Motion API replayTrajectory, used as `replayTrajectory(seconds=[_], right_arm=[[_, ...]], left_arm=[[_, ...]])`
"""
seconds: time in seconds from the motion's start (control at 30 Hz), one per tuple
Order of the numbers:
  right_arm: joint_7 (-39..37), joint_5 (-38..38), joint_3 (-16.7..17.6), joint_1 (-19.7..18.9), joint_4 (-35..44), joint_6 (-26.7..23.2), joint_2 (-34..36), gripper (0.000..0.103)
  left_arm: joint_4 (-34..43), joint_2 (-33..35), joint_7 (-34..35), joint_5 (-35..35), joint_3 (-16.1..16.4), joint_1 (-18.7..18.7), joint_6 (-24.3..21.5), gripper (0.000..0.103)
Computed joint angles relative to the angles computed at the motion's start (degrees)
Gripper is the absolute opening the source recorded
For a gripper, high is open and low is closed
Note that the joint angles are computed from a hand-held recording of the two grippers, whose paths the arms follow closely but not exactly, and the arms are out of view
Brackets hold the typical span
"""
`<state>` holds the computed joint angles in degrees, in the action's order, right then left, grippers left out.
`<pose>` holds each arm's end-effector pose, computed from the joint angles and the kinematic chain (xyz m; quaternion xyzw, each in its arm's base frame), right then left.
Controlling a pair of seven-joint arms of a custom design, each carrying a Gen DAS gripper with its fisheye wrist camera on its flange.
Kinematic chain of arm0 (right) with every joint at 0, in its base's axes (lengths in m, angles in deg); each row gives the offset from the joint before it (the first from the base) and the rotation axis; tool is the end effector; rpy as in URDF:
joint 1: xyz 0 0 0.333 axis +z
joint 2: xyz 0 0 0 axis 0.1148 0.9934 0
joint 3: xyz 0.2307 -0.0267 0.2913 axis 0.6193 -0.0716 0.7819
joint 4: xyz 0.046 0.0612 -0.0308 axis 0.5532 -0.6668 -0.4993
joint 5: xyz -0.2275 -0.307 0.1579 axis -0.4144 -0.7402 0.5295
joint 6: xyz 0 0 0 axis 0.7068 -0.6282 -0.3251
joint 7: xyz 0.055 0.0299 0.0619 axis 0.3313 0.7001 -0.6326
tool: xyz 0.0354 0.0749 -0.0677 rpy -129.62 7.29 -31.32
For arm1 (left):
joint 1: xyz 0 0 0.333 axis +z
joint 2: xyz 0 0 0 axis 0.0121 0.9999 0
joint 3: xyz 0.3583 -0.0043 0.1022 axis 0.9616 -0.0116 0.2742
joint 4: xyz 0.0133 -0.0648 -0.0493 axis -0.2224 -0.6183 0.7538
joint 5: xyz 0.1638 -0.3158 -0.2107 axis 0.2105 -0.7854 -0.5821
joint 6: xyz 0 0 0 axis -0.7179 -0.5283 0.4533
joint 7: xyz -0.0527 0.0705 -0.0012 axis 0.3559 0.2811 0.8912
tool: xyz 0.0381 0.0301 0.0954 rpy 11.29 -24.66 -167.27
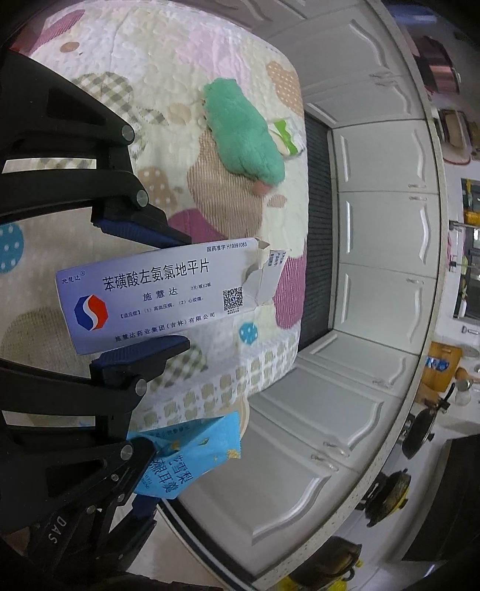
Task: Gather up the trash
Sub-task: 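Carry the medicine box and blue snack bag in both tools over the bucket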
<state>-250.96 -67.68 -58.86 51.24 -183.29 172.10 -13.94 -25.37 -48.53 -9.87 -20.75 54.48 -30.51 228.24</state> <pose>0.5189 0.4889 0.3823 -0.6289 0.6854 -0.1529 0.3337 0.6071 -0.3551 0.3655 -0.5925 0.7215 -0.3288 0.1423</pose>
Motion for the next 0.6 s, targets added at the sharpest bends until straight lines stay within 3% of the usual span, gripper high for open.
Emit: replayTrajectory(seconds=[0.23,0.6], right_arm=[[6.2,-4.8,-0.9,-0.1,-3.2,-0.8,-2.8,0.057],[12.4,-9.5,3.1,-5.6,-8.9,-4.8,-7.1,0.057]], left_arm=[[1.3,0.4,0.7,0.7,-0.6,-1.1,-0.2,0.046],[8.1,4.5,6.4,-0.6,-8.4,2.0,-3.0,0.046]])
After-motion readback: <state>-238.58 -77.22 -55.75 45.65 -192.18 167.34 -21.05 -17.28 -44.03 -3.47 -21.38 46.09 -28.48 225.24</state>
